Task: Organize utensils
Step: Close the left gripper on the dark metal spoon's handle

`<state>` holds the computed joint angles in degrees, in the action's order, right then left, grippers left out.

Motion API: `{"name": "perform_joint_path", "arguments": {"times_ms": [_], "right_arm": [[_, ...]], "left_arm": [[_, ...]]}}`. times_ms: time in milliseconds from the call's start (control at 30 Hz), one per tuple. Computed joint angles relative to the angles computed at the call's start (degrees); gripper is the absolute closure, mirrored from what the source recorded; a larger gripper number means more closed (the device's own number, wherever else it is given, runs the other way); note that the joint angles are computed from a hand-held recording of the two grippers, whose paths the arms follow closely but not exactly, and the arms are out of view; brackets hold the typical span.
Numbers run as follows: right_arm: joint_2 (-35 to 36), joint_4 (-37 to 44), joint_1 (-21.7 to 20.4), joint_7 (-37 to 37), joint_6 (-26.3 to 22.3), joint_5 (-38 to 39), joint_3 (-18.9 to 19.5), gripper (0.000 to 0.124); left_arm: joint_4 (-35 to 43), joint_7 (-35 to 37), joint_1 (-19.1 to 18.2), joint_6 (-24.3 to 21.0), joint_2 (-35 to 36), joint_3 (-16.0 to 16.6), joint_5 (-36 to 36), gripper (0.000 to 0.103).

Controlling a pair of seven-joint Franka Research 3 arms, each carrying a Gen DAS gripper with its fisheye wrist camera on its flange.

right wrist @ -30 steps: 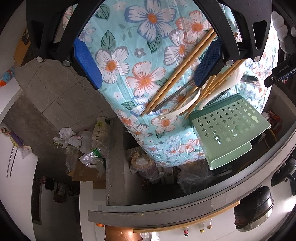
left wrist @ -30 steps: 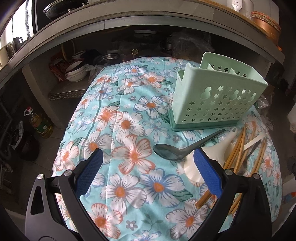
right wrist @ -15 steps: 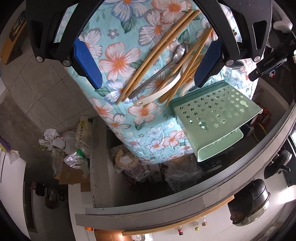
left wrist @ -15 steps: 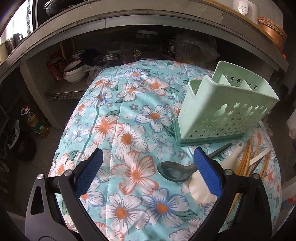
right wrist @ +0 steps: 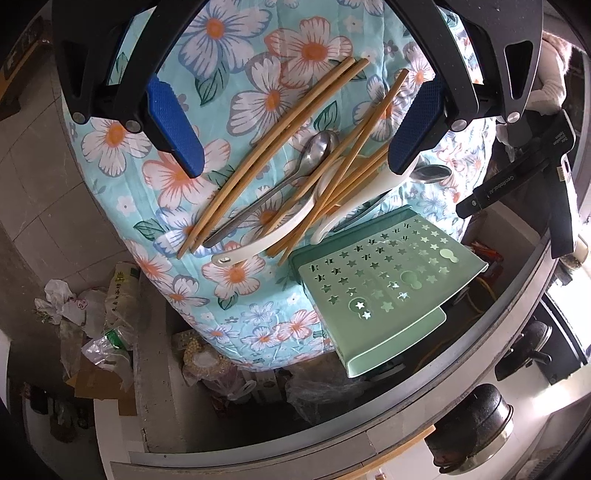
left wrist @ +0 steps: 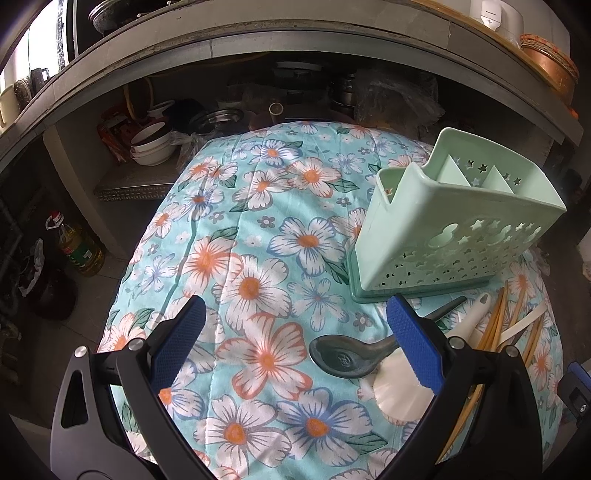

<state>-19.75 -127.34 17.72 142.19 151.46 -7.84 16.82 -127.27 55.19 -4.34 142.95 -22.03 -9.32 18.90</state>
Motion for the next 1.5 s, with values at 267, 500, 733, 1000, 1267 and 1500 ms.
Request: {"name": "perform_joint_path", "arguments": {"times_ms": [267, 500, 733, 1000, 1267, 1500], "right_arm": [[0.0, 0.1, 1.1, -3.6, 1.1, 1.5, -0.7, 0.027], [-0.7, -0.7, 1.2, -5.0, 3.2, 2.6, -0.8, 0.027], [-2.2, -2.1, -1.6, -3.1, 4.0, 0.8, 0.6, 0.027], [-1.7, -2.1, -1.6, -3.8, 2.8, 1.4, 0.0, 0.027], [0.0, -0.7, -0.7, -5.0, 1.8, 1.9, -0.5, 0.027], [1.0, 0.2, -0.1, -5.0, 0.6, 1.7, -0.8, 0.027]], "left_arm": [[0.2, -0.3, 0.2, -0.2, -0.2, -0.2, 0.7, 0.008], [0.2, -0.5, 0.1, -0.3, -0.3, -0.3, 0.9, 0.008], [-1.2, 1.5, -1.3, 0.9, -1.4, 1.2, -2.2, 0.016], [-4.7, 13.2, -8.4, 2.4, -3.0, 9.2, -24.0, 0.046], [-6.6, 21.1, -10.6, -0.1, -2.7, 14.5, -46.5, 0.062], [-7.2, 27.3, -10.3, -2.2, -0.8, 16.1, -62.7, 0.07]]}}
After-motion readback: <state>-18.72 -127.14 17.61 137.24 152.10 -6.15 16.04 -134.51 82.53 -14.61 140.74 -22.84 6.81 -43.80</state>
